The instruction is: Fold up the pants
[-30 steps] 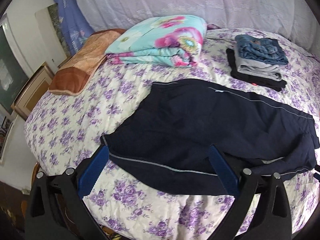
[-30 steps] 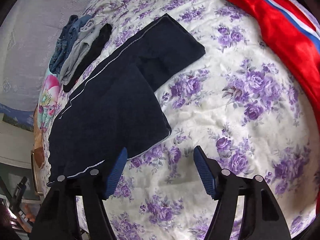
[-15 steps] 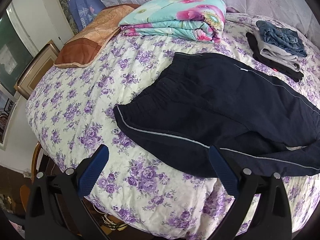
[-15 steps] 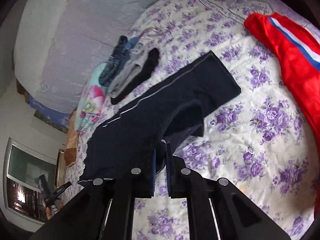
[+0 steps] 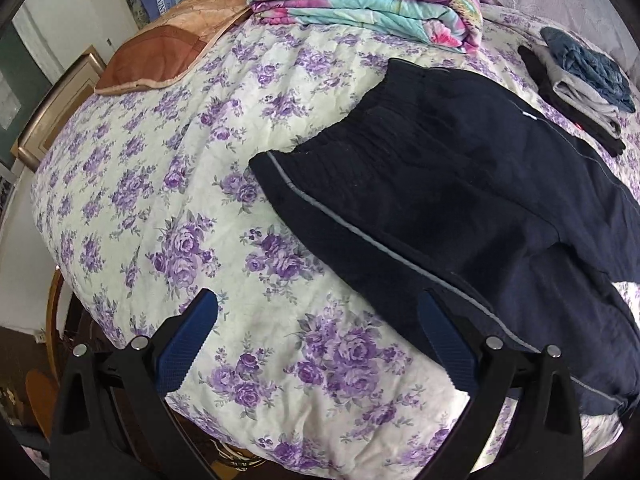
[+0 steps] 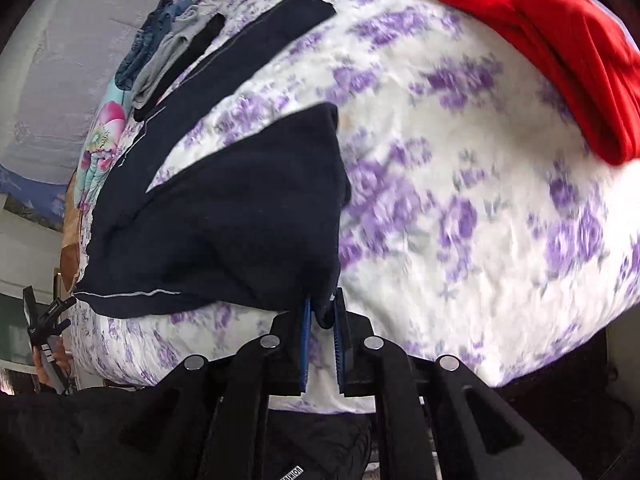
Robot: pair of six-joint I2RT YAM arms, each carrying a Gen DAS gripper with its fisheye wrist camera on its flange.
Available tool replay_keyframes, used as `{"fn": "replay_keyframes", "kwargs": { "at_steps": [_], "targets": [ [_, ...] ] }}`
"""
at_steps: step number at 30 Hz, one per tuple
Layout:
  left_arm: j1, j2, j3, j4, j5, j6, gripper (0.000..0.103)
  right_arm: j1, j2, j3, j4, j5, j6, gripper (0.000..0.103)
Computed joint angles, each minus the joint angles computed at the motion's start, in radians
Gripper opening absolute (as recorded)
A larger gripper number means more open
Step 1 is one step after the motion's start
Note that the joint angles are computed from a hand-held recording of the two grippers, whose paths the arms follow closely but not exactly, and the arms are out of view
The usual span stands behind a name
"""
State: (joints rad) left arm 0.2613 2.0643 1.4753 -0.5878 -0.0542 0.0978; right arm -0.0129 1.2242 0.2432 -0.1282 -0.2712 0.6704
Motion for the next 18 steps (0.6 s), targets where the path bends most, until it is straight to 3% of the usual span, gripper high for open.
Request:
{"fn": "replay_keyframes", "kwargs": {
  "at_steps": [3, 6, 10, 14, 18],
  "targets": [
    [0.054, 0.089, 0.102, -0.067, 0.14, -0.017, 0.098, -0.029, -0.037, -0.039, 0.02, -0.011, 0.034, 0.011],
    [0.11, 0.218, 0.268, -0.196, 0.307, -0.07, 0.098, 0.02, -0.007, 0.002, -0.011, 0.056, 0.056, 0.013],
    [0.165, 0.322, 0.425, -0.291, 0.46, -0.122, 0.098, 0.075, -0.032, 0.027, -0.071, 0.108, 0.107, 0.013],
    [0.178, 0.396, 0.565, -0.349, 0.425, -0.121, 0.098, 0.113, -0.031, 0.016, -0.065, 0.139, 0.149, 0.014],
    [0.155, 0.58, 0.844, -0.506, 0.358, -0.112, 0.098, 0.123, 0.0, 0.028, -0.051, 0.15, 0.165, 0.014]
  ]
}}
